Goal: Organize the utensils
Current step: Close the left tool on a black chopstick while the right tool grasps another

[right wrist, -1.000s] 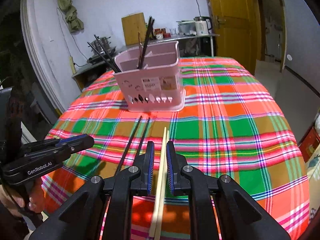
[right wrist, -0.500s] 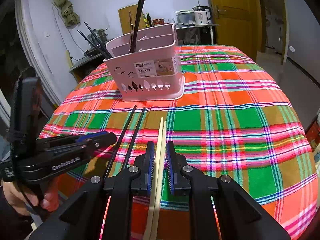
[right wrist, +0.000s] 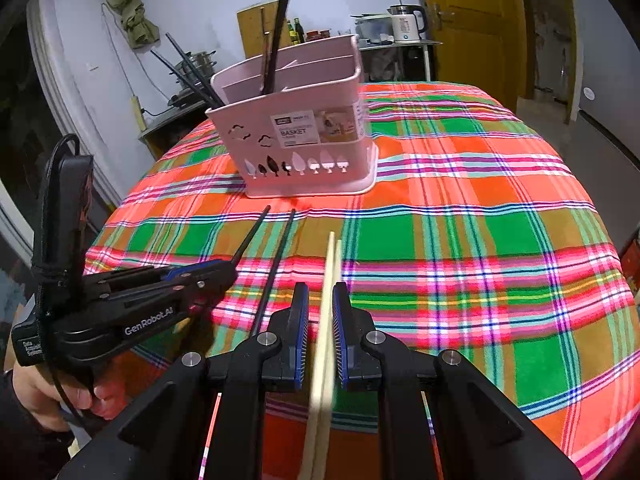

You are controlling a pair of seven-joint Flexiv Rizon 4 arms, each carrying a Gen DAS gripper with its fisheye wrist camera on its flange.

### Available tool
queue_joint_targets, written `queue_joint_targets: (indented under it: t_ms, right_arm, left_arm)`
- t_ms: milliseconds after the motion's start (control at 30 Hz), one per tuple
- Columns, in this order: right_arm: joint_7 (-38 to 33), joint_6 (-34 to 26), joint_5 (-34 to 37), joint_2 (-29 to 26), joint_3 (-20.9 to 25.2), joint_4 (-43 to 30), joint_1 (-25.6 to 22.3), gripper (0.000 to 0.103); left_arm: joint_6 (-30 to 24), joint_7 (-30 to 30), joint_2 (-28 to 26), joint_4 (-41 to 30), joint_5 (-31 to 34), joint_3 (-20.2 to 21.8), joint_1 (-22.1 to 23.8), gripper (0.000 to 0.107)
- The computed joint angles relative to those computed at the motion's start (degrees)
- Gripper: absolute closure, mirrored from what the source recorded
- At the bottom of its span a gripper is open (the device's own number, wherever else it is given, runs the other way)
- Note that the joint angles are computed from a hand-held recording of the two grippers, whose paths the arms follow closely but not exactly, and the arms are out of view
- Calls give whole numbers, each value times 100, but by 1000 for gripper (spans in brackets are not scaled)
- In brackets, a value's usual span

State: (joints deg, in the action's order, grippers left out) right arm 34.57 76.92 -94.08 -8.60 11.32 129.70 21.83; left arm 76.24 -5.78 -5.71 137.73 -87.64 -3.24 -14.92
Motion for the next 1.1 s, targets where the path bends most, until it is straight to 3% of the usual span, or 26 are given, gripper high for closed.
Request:
queue_joint_targets:
  t_ms: [233,333,633,833,1000,1100]
  right_arm:
    - [-209,74,48,-349,-29,-356,110,91]
    - [-435,122,226,-538,-56,-518,184,91]
    - [-1599,163,1611,-1048,-278,-848,592,91]
    - [-2625,-111,2794,-1215,-352,-990,922,91]
    - [-2889,-171,3132,-1280,-555,-1108,1174,91]
    - [-3043,-242,3310,-1268,-602,-1122,1263,96]
  left_arm:
    - [118,-140,66,89,14,187,243,101]
    - [-68,-442,85,95,371,290,462,101]
    - [-506,-1024,-94,-133,1604,281,929,101]
    - [-366,-986,-265,-307,1885,128,1013,101]
    - [-173,-953,-360,-382,1996,33,1009,101]
    - [-57,-1023,-380,-389,2087,-5,1005,101]
